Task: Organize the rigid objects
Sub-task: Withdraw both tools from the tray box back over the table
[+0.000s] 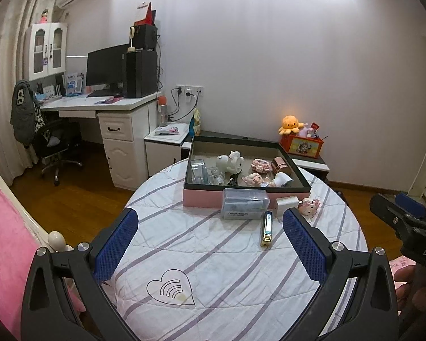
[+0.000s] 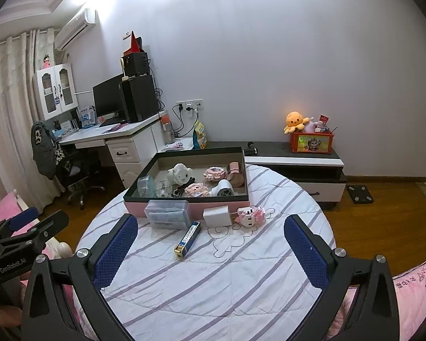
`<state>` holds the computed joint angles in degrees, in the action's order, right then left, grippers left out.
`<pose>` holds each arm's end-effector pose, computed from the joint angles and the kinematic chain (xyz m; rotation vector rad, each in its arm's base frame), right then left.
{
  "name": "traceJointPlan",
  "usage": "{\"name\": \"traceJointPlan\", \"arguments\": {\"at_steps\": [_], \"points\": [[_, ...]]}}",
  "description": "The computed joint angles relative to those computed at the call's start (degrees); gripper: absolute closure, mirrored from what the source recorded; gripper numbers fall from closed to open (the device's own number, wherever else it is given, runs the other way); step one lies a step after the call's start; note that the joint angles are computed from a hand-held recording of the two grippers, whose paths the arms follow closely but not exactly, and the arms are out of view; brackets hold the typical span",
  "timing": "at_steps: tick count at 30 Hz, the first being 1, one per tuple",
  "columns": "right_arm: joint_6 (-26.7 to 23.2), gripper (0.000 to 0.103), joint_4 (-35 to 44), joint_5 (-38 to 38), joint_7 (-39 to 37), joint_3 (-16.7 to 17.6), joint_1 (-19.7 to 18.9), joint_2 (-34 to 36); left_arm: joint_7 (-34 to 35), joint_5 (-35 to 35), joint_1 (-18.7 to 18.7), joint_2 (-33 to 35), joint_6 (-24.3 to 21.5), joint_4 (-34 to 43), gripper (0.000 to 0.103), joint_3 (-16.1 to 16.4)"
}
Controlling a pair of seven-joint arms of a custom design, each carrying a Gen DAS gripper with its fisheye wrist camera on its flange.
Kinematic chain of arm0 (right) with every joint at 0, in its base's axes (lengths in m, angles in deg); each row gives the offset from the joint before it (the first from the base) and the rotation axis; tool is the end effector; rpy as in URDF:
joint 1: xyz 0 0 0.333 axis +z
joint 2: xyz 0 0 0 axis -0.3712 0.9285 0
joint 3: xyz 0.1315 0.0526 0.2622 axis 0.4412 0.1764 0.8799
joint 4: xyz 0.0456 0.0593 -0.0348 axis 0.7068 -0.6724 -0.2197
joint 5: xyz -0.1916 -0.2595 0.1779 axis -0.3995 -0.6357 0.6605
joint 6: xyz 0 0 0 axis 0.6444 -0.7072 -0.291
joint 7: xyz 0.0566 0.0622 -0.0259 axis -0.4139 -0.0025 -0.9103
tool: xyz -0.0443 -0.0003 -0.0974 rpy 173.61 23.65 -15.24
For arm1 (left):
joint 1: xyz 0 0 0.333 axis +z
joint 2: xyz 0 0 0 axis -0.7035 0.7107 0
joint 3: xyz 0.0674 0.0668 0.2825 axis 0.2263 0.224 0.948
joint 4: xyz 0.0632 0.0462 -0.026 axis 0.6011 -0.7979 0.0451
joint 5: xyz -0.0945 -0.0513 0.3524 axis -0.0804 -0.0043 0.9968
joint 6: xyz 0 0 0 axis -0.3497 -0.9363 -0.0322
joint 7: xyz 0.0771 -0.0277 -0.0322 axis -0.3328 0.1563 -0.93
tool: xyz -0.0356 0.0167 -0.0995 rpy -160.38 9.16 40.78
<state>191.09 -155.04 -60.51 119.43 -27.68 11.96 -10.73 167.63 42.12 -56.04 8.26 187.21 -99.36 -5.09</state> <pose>0.5722 0.3444 0.5771 -1.1847 1.8600 -1.1239 0.6687 -0.2444 0.5752 -1.2717 2.0408 -1.2423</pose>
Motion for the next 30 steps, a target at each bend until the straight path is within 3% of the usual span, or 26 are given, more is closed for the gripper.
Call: {"name": "traceJointPlan", "arguments": {"at_steps": [13, 20, 26, 30], "points": [[-0.19, 0.0, -0.27, 0.53, -0.36, 0.04, -0.13, -0.03, -0.8, 0.62, -0.45, 0.41, -0.42, 0.05, 0.0, 0.31], [0.36, 0.0, -0.59, 3.08, -1.63, -0.25, -1.35, 0.42, -1.75, 2.06, -1.38, 2.79, -3.05, 2.86, 0.0, 0.68], [0.11, 0.0, -0.77, 5.88, -3.4, -0.7, -2.81, 0.88, -1.96, 3.69, -2.98, 7.09, -6.68, 8.98, 0.0, 0.61], [0.07, 0.0, -0.24, 8.56, -5.5, -1.11, -4.31, 1.79, -3.53, 5.87, -5.26, 13.16, -11.18, 18.29, 0.0, 1.47]]}}
